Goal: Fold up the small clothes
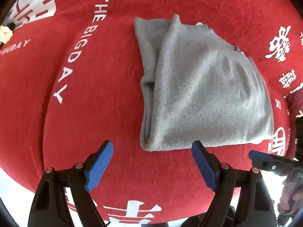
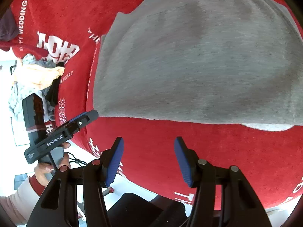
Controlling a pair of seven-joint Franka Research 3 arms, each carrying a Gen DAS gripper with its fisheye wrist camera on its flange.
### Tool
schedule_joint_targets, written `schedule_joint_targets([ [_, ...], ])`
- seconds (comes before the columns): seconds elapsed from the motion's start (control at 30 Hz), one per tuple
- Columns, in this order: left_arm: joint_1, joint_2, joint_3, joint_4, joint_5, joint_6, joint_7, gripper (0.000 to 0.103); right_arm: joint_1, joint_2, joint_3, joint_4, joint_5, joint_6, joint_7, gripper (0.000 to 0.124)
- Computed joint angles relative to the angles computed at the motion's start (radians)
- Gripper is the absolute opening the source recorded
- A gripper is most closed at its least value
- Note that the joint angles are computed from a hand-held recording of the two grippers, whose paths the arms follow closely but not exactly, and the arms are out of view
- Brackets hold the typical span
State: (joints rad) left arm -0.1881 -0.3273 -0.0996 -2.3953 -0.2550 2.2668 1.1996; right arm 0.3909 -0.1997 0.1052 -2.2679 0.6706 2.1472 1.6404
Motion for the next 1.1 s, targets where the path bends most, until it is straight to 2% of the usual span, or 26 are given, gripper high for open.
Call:
schedule_joint_targets([
  [0.1, 0.009, 0.023, -0.030, 0.028, 0.057, -0.007, -0.066, 0.085, -0.012, -0.015, -0.007, -0.011, -0.016, 0.005, 0.014, 0.059],
  [0.27, 0.007, 0.070, -0.034, 0.075, 0.069, -0.015, -0.114, 0.085, -0.033, -0.025, -0.016, -0.015, -0.045, 0.017, 0.028, 0.059],
  [0.47, 0.001, 0.119, -0.058, 0.123, 0.124, -0.068, -0.151, 0.085, -0.073, -0.032, -0.016, -0.013, -0.182, 0.078, 0.063, 0.059],
  [0.63, -0.003, 0.141, -0.066, 0.134, 0.119, -0.102, -0.195, 0.085, -0.121, 0.015, -0.036, -0.001, -0.290, 0.015, 0.121, 0.059],
  [0.77, -0.007, 0.154, -0.075, 0.148, 0.141, -0.119, -0.216, 0.085, -0.139, -0.016, -0.060, -0.049, -0.233, 0.014, 0.113, 0.059],
  [0.97, -0.013, 0.174, -0.083, 0.167, 0.160, -0.151, -0.241, 0.085, -0.134, -0.035, -0.046, -0.055, -0.255, -0.024, 0.078, 0.059],
  [1.1, -0.016, 0.175, -0.083, 0.166, 0.148, -0.145, -0.239, 0.085, -0.124, -0.040, -0.046, -0.063, -0.218, -0.029, 0.058, 0.059],
])
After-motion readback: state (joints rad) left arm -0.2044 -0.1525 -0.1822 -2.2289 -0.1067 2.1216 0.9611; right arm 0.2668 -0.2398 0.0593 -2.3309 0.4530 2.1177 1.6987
